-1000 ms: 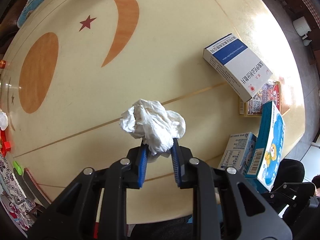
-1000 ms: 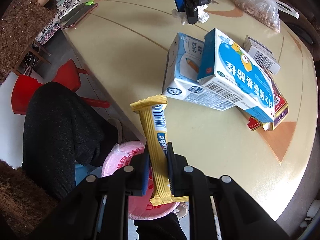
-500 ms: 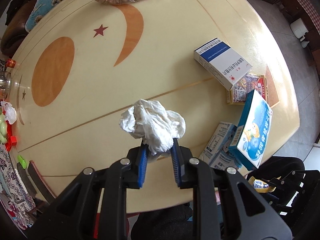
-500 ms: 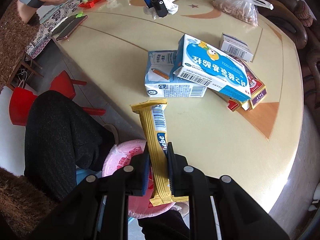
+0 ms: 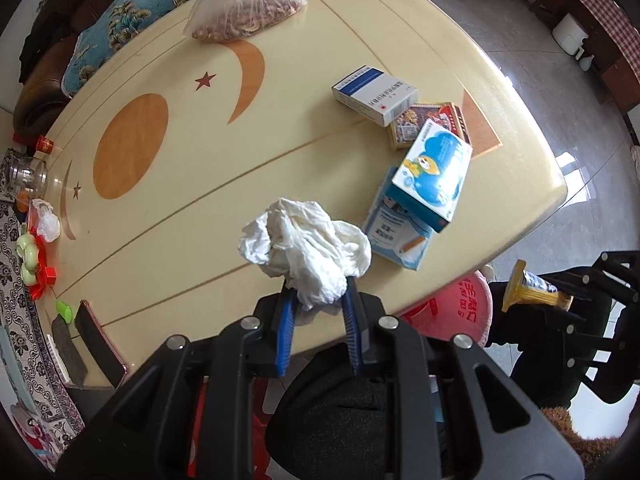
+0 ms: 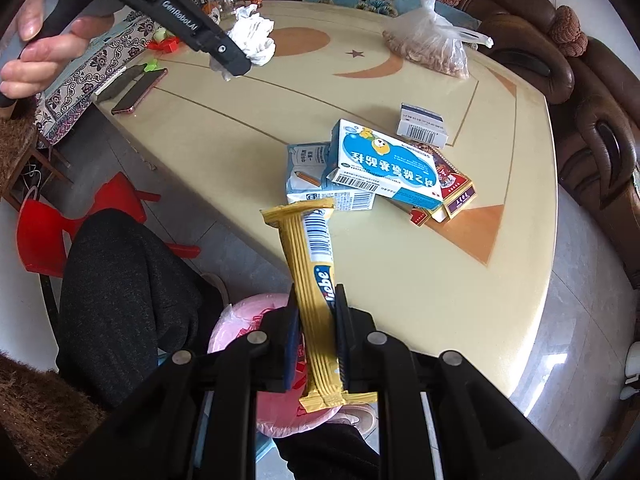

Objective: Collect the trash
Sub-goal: 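Lift the tissue and yellow wrapper and carry them toward the pink bin, then lower both tools over the pink bin and open them to drop the items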

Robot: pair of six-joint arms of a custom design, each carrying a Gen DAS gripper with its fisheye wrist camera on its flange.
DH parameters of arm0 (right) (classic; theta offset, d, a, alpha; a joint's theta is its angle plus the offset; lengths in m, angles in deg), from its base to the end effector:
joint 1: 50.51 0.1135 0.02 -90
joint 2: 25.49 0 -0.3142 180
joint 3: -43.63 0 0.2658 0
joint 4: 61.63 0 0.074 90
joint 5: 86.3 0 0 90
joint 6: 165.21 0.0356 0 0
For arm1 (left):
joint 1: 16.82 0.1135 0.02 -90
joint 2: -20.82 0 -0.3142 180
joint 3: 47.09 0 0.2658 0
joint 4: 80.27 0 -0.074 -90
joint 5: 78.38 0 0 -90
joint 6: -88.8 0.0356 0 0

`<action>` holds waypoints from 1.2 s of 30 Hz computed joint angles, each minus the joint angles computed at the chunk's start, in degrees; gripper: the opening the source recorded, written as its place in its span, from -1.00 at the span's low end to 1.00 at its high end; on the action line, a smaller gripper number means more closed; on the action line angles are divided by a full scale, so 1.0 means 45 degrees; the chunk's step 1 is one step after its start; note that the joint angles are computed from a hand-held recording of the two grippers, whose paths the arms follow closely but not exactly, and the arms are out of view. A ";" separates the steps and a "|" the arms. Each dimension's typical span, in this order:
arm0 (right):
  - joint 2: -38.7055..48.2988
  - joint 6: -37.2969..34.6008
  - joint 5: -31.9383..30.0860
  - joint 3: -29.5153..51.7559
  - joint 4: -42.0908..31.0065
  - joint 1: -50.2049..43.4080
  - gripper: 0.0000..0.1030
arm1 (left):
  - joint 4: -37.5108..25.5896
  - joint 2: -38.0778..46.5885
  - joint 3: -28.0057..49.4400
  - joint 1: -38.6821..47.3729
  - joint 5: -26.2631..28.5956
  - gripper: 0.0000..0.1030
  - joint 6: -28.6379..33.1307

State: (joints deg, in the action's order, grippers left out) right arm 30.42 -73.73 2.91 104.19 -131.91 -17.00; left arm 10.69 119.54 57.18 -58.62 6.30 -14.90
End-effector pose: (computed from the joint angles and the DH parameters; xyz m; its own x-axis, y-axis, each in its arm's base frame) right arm 0.1282 0.0855 0.2954 -0.7736 -0.4813 -0.4122 -0.5370 0.8433 0.0232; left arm 0.2591 -0.2272 0.3410 -0.8749 0.4659 -0.1320 0.4617 0.8848 0.0626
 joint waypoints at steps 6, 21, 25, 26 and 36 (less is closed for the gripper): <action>-0.0892 0.1665 0.0929 0.0141 -0.0937 0.1782 -0.69 | -0.0130 -0.1058 -0.1141 -0.1409 -0.0232 -0.56 -0.0777; -0.1555 0.7458 0.3182 -0.0074 -0.2551 0.8150 -0.69 | 0.0924 -0.2779 -0.4008 -0.4651 0.0038 -0.56 -0.2981; -0.1552 0.8734 0.3352 -0.0356 -0.2458 0.9382 -0.69 | 0.1467 -0.2900 -0.4814 -0.5199 0.0367 -0.56 -0.3490; -0.1586 0.9043 0.3372 -0.0456 -0.2422 0.9664 -0.69 | 0.1610 -0.2932 -0.5001 -0.5319 0.0415 -0.56 -0.3638; -0.2158 1.0872 0.3041 -0.2117 -0.1544 1.0572 -0.69 | 0.4429 -0.2969 -0.7539 -0.6141 0.1845 -0.56 -0.4537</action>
State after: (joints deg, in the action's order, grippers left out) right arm 20.71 -24.81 16.59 94.66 -138.86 30.58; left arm 30.62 106.18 23.26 -86.26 14.60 -35.32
